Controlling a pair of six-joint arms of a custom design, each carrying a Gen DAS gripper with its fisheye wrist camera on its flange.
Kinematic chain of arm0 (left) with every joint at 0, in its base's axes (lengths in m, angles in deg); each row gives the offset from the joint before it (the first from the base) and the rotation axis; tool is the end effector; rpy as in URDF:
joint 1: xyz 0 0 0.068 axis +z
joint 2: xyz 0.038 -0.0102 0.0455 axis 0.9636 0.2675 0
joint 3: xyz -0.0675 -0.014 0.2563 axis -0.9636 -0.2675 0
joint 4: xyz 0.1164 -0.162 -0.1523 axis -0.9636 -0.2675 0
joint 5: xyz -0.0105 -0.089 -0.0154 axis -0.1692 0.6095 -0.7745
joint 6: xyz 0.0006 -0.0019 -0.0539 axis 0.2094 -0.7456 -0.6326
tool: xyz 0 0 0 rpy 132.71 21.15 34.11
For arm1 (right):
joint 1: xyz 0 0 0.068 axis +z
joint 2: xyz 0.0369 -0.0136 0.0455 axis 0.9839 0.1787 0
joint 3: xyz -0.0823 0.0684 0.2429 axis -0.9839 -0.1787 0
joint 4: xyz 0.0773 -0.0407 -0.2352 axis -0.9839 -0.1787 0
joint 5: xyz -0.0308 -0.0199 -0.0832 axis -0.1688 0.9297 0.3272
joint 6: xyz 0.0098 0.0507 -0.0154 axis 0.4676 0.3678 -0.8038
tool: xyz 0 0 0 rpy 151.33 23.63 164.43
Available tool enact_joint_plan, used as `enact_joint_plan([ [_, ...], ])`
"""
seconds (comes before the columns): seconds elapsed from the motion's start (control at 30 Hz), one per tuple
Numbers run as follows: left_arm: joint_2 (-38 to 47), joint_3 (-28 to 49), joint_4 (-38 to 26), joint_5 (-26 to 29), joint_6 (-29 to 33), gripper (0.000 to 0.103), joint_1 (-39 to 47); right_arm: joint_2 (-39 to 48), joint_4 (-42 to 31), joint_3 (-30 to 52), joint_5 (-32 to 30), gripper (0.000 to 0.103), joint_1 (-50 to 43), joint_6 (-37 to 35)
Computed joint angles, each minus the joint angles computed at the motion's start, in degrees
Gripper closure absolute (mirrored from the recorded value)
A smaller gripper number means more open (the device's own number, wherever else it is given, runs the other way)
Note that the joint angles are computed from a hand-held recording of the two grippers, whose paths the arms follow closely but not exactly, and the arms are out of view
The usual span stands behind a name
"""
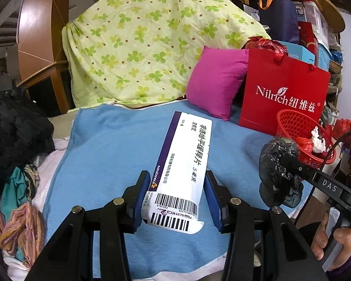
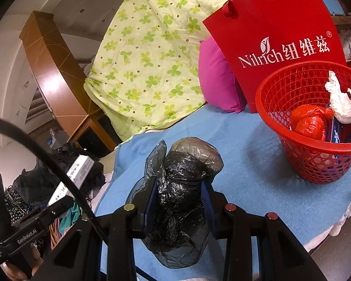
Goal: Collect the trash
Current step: 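Lift both held items and carry them toward the red mesh basket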
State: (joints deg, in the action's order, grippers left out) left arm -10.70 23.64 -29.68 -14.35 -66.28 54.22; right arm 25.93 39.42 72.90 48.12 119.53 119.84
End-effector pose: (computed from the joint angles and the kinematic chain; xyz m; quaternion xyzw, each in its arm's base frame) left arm 0.2824 -0.0948 0.2828 0.0650 0.8778 0.0115 0.4744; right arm 0.2836 0.2234 0.2050 0.1098 0.8205 0.2784 0.4871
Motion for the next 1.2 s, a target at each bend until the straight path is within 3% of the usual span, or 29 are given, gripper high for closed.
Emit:
enact_joint_plan([
  [0.27, -1.2, 0.2, -0.7, -3.8, 0.3, 0.055, -2.0, -0.9, 1.3, -1.4, 0.0, 0.064, -0.3, -0.6],
  [1.2, -0.7, 1.3, -1.5, -5.3, 1.9, 0.055, -5.3, -6.7, 4.8, -8.2, 4.3, 0.064, 2.2, 0.9],
])
